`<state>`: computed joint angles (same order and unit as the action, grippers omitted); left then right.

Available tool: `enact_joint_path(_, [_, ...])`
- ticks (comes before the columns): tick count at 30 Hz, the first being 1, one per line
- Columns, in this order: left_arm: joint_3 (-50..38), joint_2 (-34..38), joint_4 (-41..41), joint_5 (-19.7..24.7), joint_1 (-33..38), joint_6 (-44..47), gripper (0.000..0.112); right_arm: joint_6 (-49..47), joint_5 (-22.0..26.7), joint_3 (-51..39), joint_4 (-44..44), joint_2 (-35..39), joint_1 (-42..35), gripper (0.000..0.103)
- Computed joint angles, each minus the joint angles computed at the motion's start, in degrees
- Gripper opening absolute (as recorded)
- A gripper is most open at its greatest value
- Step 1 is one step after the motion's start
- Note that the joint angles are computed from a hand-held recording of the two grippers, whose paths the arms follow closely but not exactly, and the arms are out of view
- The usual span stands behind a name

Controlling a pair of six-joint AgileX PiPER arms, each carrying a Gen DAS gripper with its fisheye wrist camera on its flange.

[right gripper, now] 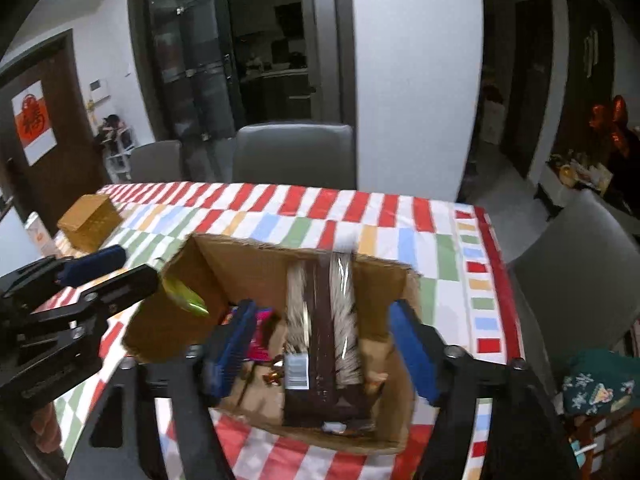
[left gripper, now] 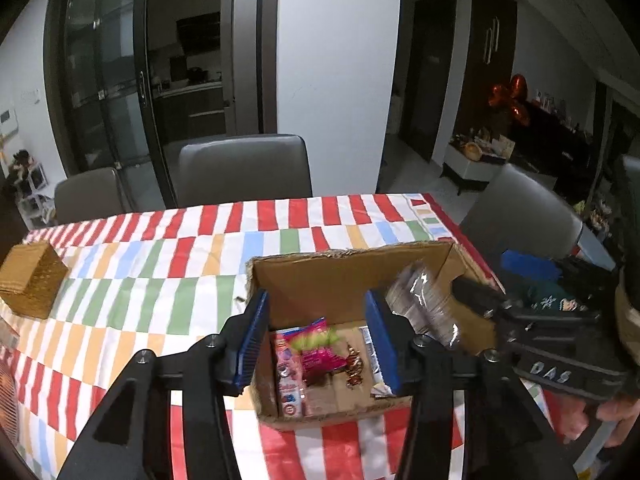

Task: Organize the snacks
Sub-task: 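Open both tools to release the chocolate bar and candy into the box, then move both tools back to the green packet and red candy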

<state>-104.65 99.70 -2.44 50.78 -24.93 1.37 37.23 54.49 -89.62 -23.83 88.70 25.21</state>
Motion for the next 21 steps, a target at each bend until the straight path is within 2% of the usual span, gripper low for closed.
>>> enact_joint_path(9, [19.62, -13.97, 3.84, -8.44, -3.31, 0.16, 0.059, 10.81, 3.56, 10.45, -11.25, -9.97, 9.48, 0.071])
enact_joint_path(15, [29.99, -23.43, 5.04, -10.08, -5.22, -1.91, 0.061, 21.07, 7.23, 18.59, -16.77, -17.08, 19.66, 0.071])
enact_joint_path(21, [38.58, -32.37, 7.43, -9.96, -7.4, -3.91, 0.064, 29.67, 12.68, 23.71, -21.12, -20.5, 32.2, 0.071])
